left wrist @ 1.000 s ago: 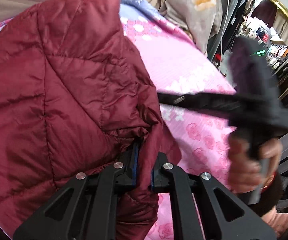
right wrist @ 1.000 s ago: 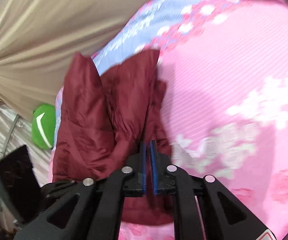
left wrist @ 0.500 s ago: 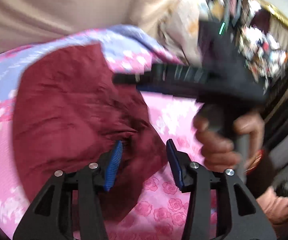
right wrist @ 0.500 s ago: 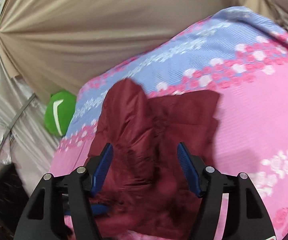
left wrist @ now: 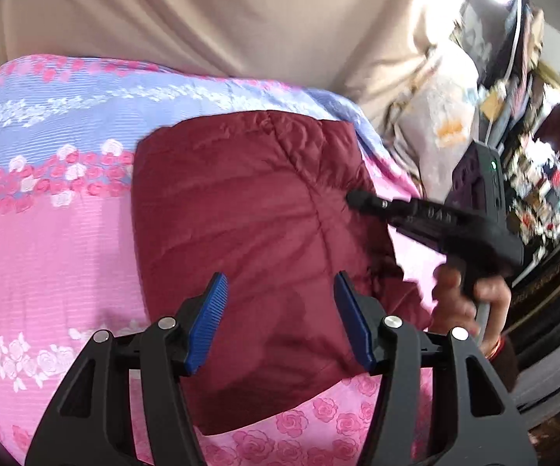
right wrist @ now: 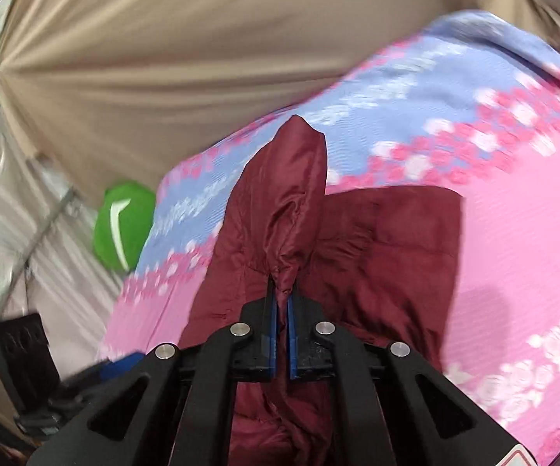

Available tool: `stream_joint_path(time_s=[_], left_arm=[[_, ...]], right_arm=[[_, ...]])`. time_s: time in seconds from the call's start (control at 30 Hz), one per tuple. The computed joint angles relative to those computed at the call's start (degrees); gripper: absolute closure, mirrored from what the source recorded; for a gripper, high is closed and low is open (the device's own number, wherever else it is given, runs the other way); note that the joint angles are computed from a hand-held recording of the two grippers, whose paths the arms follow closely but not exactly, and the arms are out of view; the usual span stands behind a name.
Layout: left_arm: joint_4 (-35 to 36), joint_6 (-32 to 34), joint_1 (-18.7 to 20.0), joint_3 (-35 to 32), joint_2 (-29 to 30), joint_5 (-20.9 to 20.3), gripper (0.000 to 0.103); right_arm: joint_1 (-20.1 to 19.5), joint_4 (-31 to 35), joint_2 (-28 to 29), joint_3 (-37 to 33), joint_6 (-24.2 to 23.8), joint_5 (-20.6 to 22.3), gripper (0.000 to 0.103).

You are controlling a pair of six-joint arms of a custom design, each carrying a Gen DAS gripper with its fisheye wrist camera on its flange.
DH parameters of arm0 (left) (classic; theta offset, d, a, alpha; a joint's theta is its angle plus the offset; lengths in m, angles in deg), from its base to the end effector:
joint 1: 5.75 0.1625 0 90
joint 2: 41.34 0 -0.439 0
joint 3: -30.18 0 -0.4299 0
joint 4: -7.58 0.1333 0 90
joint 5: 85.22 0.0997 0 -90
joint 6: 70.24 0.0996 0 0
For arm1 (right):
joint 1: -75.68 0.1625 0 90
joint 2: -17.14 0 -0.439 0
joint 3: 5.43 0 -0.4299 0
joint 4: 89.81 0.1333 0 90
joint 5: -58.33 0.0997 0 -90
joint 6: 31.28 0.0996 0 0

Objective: Fold large clothes

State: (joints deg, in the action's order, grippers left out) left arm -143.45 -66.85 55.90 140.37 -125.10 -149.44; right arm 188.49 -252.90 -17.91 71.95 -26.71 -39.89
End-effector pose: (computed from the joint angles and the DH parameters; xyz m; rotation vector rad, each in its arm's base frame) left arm -0.1132 -0.5817 0.3903 0.5493 2.6310 -0.9479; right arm 0.4250 -0.7035 0.0914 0.4187 -2.9840 0.8564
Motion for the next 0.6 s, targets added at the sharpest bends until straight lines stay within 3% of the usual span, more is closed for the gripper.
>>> stream_joint_path(time_s=[0.1,0.27,0.37,0.43,0.47,0.53,0.6], left_arm=[[2.8,-0.1,0.6,-1.8,3.7,-0.4,0.048],[2.3,0.7,0.1,-2.0,7.5,4.6,0.048],[3.2,0.4,0.3,-2.3,8.5,5.9,0.048],[3.1,0.3,0.4,-2.1,8.6,6.3,0.048],[3.1,0.3,0.3,-2.1,8.7,6.5,0.048],[3.2,0.4,0.4,-2.3,8.8,6.7,0.048],[3.2,0.6,0.3,-2.3,8.8,6.9,0.048]], right_arm=[[-2.0,3.5,0.8,0.0,1.8,-1.4,0.099],[-3.7,3.6,2.1,0.3,3.4,0.1,0.1],[-3.0,3.7,1.5,0.5,3.8,-1.6,0.098],[-1.3,1.4,0.0,2.3,2.8,-5.3,0.09],[-0.4,-0.5,-1.1,3.9,1.7,-6.6,0.08],[1.1,-3.5,-4.4,8.6,-0.3,-6.5,0.063],[2.3,-5.3,-7.1,12.9,-1.7,-6.4,0.058]])
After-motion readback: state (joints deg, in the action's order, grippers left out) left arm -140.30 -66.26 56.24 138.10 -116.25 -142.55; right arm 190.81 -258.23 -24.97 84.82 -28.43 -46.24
